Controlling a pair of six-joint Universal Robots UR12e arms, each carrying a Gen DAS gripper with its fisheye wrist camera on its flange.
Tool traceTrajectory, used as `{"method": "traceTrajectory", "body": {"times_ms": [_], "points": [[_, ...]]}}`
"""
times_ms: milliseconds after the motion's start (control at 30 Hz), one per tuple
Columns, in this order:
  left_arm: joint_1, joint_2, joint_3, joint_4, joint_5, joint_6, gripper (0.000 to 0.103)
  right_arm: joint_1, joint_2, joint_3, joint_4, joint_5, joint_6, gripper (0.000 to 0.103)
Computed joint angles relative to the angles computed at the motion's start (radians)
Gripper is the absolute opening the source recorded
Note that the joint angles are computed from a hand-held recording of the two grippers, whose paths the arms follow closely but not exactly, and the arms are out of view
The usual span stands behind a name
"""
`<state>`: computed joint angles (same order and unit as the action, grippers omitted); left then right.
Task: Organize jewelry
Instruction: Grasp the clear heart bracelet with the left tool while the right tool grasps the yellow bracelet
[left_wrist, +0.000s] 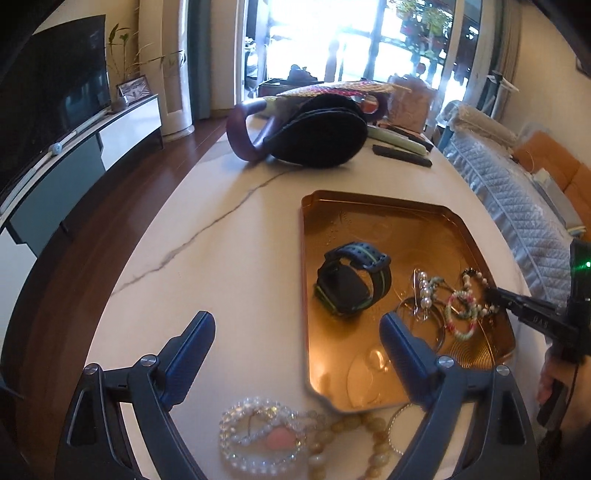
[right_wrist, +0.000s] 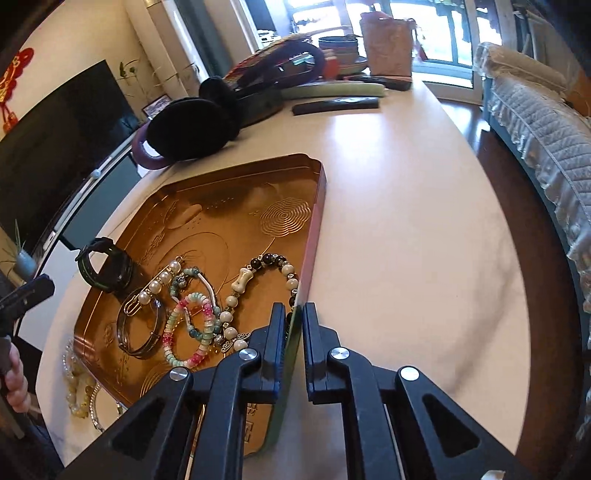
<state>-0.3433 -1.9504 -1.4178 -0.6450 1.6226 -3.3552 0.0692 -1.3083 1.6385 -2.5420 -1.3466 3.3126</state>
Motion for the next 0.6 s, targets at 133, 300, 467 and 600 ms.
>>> {"method": "traceTrajectory", "body": {"times_ms": [133, 300, 467, 600], "points": [[-0.009, 0.016, -0.022, 0.007, 0.030, 0.027, 0.090, -0.005, -0.010, 0.011, -0.009, 0.003, 0.029, 0.009], [-0.015, 0.055, -0.073, 0.020, 0.011, 0.058, 0.090, -0.016, -0.052, 0.049, -0.124, 0.063, 0.076, 0.017], [-0.018, 0.104, -0.137, 0.028, 0.025, 0.069, 0.090, 0.011, -0.111, 0.077, -0.115, 0.139, -0.068, 0.055], [-0.014, 0.138, -0.182, 0.016, 0.005, 0.069, 0.087, 0.050, -0.124, 0.087, -0.077, 0.192, -0.153, 0.055]]}}
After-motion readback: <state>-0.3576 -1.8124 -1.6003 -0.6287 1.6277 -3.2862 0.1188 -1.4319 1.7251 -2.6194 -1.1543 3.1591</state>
